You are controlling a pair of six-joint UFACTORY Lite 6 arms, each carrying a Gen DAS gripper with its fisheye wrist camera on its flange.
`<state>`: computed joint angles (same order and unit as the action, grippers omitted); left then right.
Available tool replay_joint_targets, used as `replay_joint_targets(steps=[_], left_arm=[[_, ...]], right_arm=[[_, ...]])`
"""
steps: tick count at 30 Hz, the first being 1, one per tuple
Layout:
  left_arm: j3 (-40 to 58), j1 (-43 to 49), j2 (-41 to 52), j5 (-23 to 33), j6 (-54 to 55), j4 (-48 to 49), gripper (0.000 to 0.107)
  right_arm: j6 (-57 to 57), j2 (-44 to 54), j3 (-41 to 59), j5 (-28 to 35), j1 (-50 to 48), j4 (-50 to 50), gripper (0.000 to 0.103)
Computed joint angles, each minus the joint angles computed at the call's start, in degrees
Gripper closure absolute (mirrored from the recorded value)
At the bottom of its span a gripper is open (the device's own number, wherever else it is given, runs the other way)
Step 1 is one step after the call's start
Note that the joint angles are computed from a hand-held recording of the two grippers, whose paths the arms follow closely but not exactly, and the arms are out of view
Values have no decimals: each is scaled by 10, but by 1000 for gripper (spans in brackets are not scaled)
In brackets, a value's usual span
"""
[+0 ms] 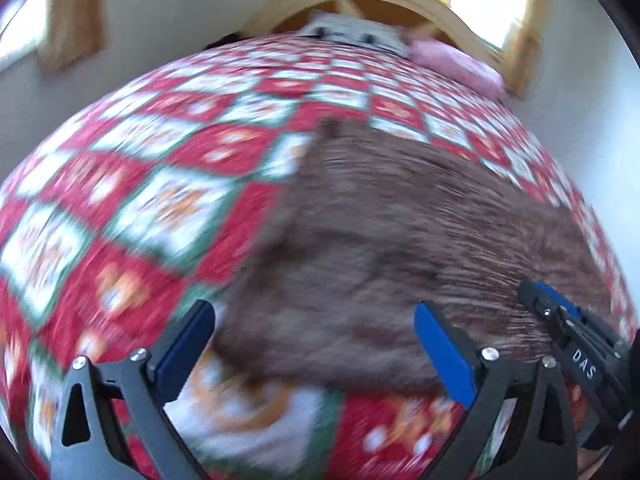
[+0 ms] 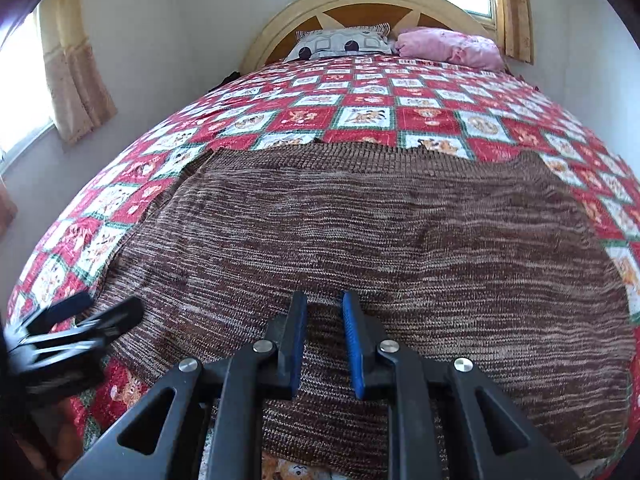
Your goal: Fold small clothes
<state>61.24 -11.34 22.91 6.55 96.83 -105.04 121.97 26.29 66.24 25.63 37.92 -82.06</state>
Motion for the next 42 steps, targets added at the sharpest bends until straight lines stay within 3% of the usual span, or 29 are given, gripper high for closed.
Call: replay_joint_targets(steps=[3,4,6,9,11,15,18,22,25,27,28,31,36,38,42], left_arm=[[-50,74,-29,99,2,-24,10],[-55,81,-32,109,2,-24,12],[-54,82,-31,112,-10,-16,15],[-68,80,-31,129,46,-91,17],[-89,78,-44,126,77,-146,24],[-150,99,-90,156,92,-191,25],[-163,91,-92,171,107,-208,25],[-96,81,-27,196,74,-187,26],[-47,75,20,209,66,-194,51],[-10,97,61,266,-29,-113,93],[6,107,86,299,-67,-80,100],[3,115,93,321,-63,-80,100],[14,99,84,279,-92,-69,97],[18,99,85,277,-111,-64,96],[31,110,100,294,-139,-57,95]], right_arm=[[-1,-1,-2,2,-1,-3,84],[2,-2,-3,1,-3,-7,84],[10,-5,-6,-2,-4,-13,84],[62,-14,-23,-21,-11,-56,84],[112,-23,-39,-36,-19,-99,84],[185,-33,-58,-55,-31,-165,84],[164,-27,-49,-49,-26,-144,83],[141,-23,-43,-41,-20,-121,83],[153,-24,-43,-43,-20,-129,83],[153,-24,-44,-43,-20,-129,83],[153,-25,-45,-43,-21,-130,83],[151,-24,-44,-43,-21,-128,83],[137,-24,-42,-49,-24,-114,79],[137,-36,-44,-80,-38,-121,73],[183,-73,-30,-126,-67,-175,69]])
